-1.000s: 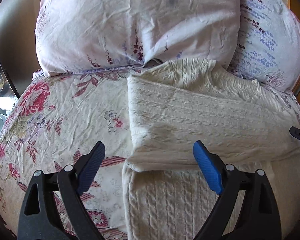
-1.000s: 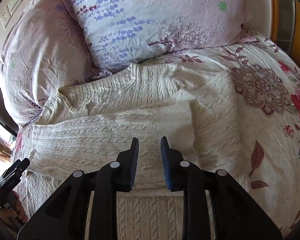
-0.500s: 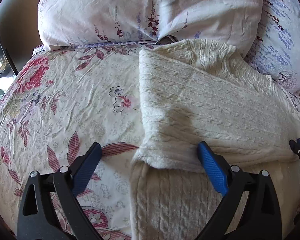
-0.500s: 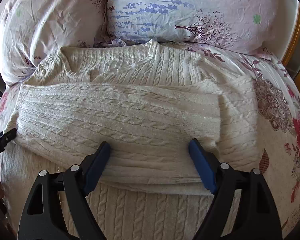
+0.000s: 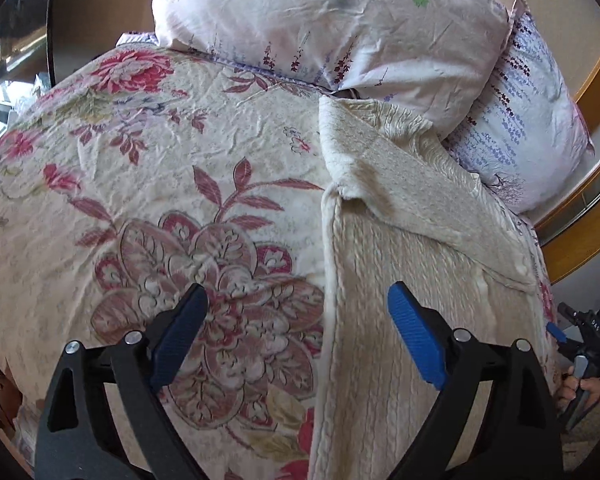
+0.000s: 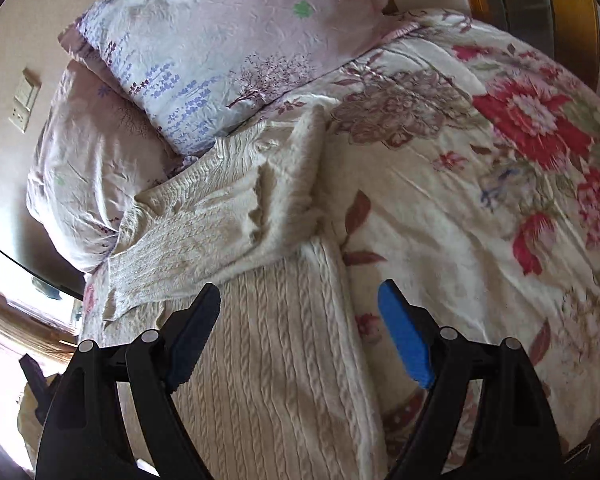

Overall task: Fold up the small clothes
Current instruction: 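Move both grippers to the cardigan hem, then close both grippers on the hem edge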

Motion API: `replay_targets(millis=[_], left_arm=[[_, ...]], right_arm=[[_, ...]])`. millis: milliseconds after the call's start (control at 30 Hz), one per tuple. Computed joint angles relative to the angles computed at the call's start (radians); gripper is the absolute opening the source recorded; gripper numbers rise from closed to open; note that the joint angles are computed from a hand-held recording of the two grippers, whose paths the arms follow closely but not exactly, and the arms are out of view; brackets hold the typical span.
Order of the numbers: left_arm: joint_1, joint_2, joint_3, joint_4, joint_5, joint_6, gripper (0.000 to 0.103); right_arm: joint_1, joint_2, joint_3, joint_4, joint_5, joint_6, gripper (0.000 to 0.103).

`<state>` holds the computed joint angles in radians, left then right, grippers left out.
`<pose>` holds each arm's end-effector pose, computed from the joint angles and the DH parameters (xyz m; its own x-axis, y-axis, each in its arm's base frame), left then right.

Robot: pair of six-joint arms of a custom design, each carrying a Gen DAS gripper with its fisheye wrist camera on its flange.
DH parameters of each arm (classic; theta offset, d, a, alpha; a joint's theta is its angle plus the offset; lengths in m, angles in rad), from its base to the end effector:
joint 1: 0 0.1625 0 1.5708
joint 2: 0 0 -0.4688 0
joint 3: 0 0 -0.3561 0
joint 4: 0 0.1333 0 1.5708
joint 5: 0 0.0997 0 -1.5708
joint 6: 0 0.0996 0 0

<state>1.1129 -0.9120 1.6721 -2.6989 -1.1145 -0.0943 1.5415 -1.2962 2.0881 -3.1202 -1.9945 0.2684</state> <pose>-0.1374 -0.6795 0.2403 -0.9102 0.1747 -0.3754 0.3282 0.8572 -0.3969 0.0773 -0.5146 0.3628 -0.8649 0.4906 0.1058 0.2600 0.6183 -0.7417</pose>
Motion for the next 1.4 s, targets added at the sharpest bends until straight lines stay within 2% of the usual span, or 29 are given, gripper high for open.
replay_targets(millis=[100, 200, 233, 300, 367, 500, 533, 633, 767, 1033, 1100, 1133, 1167, 1200, 1400], left_arm=[[0.002, -0.036, 0.053, 0.026, -0.026, -0.034, 0.080], [-0.001, -0.060, 0.092, 0.055, -0.052, -0.053, 0.069], [-0.004, -0.068, 0.107, 0.052, -0.063, -0.051, 0.067], [-0.003, -0.082, 0.129, 0.057, -0.099, -0.057, 0.061], [-0.002, -0.098, 0.157, 0.048, -0.134, -0.069, 0.056], [0.009, -0.125, 0.206, 0.036, -0.223, -0.108, 0.042], [0.014, -0.129, 0.214, 0.044, -0.250, -0.125, 0.035], [0.020, -0.144, 0.255, 0.009, -0.291, -0.158, 0.032], [0.022, -0.149, 0.276, -0.004, -0.327, -0.203, 0.030], [0.018, -0.154, 0.274, 0.042, -0.344, -0.200, 0.028], [0.014, -0.152, 0.260, 0.089, -0.336, -0.199, 0.020], [0.014, -0.151, 0.251, 0.120, -0.338, -0.198, 0.009], [0.012, -0.151, 0.250, 0.131, -0.334, -0.194, 0.007], [0.011, -0.152, 0.252, 0.125, -0.337, -0.192, 0.007], [0.012, -0.145, 0.229, 0.087, -0.369, -0.159, 0.006]], right_arm=[[-0.036, -0.063, 0.067, 0.038, 0.068, 0.027, 0.081], [-0.062, -0.104, 0.113, 0.083, 0.115, 0.045, 0.072], [-0.074, -0.117, 0.130, 0.089, 0.147, 0.050, 0.066], [-0.100, -0.142, 0.169, 0.075, 0.227, 0.052, 0.059], [-0.141, -0.169, 0.197, 0.107, 0.337, 0.054, 0.045], [-0.197, -0.197, 0.248, 0.145, 0.505, 0.032, 0.037], [-0.207, -0.199, 0.260, 0.153, 0.539, 0.025, 0.035], [-0.227, -0.198, 0.280, 0.181, 0.621, 0.005, 0.029], [-0.226, -0.178, 0.285, 0.190, 0.665, -0.007, 0.027], [-0.238, -0.171, 0.295, 0.193, 0.701, -0.013, 0.024], [-0.239, -0.173, 0.300, 0.191, 0.701, -0.014, 0.023], [-0.236, -0.173, 0.301, 0.192, 0.695, -0.016, 0.018], [-0.238, -0.172, 0.299, 0.204, 0.690, -0.026, 0.013], [-0.236, -0.171, 0.299, 0.207, 0.684, -0.033, 0.012], [-0.231, -0.162, 0.300, 0.168, 0.694, -0.051, 0.010]])
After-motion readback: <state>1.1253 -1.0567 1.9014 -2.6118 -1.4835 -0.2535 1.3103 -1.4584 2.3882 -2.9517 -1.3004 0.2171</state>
